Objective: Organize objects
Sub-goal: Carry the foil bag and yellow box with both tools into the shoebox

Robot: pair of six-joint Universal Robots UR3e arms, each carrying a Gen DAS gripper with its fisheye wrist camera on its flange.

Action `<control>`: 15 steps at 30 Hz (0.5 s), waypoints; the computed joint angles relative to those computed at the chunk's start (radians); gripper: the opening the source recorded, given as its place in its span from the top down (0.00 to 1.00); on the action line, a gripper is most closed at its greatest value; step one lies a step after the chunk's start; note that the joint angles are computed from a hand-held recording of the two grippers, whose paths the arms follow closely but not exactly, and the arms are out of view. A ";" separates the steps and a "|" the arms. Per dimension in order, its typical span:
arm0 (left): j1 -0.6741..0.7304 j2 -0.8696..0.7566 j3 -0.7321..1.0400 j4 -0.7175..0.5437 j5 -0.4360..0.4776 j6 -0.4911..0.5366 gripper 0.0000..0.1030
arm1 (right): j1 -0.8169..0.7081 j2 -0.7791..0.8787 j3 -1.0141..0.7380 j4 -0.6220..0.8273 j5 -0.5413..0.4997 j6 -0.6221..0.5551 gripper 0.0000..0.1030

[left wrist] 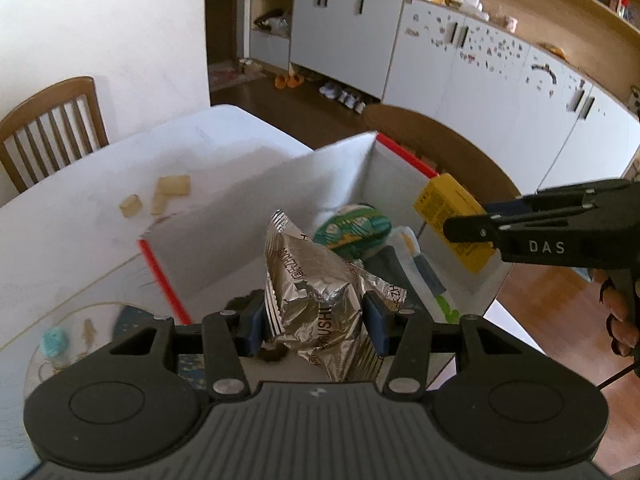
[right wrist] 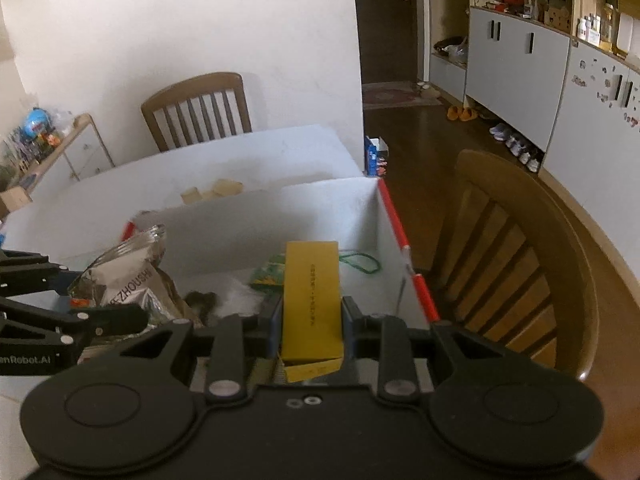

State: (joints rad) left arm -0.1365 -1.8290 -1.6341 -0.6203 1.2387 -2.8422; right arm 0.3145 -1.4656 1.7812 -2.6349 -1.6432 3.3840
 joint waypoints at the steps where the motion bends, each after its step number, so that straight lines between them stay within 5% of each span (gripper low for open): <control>1: -0.013 -0.015 0.012 0.000 0.011 0.000 0.53 | -0.004 0.003 0.007 -0.007 0.003 -0.003 0.73; 15: -0.122 -0.239 0.236 -0.086 0.110 -0.015 0.53 | -0.036 0.071 0.046 -0.050 0.043 -0.081 0.73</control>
State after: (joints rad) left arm -0.2581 -2.0684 -1.3979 -0.7065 1.3487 -2.8577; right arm 0.2786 -1.3945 1.8273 -2.6845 -1.6006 3.3031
